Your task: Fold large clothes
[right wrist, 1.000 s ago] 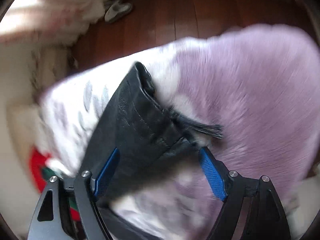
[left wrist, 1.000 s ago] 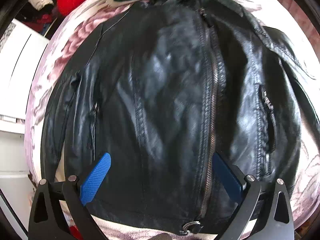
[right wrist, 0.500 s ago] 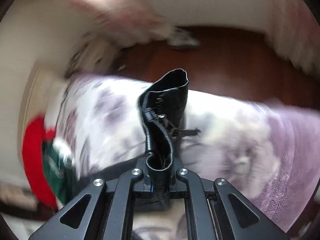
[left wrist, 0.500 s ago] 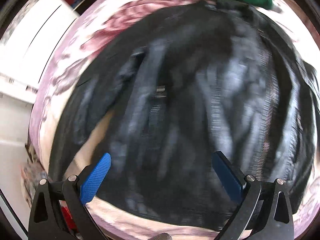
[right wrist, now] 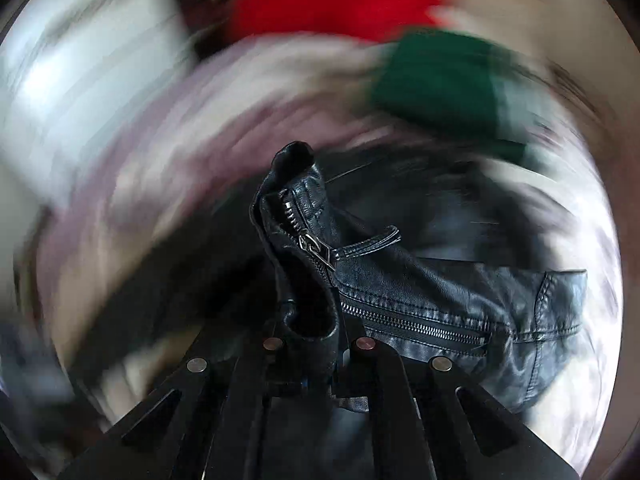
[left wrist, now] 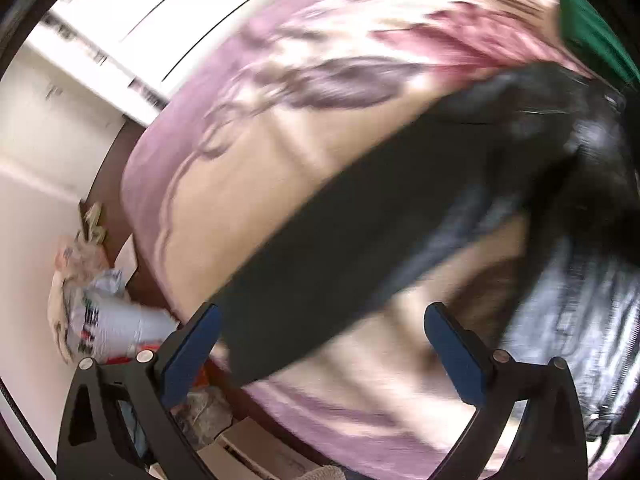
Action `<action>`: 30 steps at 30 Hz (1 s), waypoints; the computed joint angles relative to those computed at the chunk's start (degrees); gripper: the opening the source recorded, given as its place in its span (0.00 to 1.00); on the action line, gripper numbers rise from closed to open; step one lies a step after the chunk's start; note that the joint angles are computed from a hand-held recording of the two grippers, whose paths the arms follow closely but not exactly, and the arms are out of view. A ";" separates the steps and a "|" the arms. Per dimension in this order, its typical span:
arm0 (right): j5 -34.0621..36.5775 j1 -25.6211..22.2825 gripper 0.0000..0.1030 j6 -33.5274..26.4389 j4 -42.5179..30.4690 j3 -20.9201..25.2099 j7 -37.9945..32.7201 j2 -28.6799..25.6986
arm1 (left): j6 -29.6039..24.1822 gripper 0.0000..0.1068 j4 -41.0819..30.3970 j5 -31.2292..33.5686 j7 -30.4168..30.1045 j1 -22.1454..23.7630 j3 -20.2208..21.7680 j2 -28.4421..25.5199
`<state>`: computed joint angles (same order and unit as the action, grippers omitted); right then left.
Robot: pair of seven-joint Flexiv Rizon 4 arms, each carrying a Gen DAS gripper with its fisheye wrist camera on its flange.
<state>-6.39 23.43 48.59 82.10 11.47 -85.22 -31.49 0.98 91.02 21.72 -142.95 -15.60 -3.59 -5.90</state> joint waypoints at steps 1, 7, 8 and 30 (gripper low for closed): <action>-0.87 0.95 0.06 0.15 2.21 0.99 -2.11 0.33 | -0.14 0.96 1.70 -0.20 -0.31 0.23 0.63 1.26; -4.92 5.57 0.07 0.27 15.49 3.04 -7.29 3.52 | 0.65 0.96 11.09 -1.78 -1.94 3.12 1.64 7.71; -5.01 5.66 0.10 -1.38 16.15 3.16 -7.62 3.91 | 0.64 0.96 12.32 -2.24 -2.00 3.63 1.66 8.58; -9.63 -12.42 0.57 -5.92 11.48 -15.82 25.26 -0.42 | 2.41 0.96 23.09 -10.18 -3.83 11.47 0.32 17.48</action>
<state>-16.02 11.02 42.67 93.58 -4.34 -59.96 -31.91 3.39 114.10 11.54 -146.78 -4.13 -3.27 11.58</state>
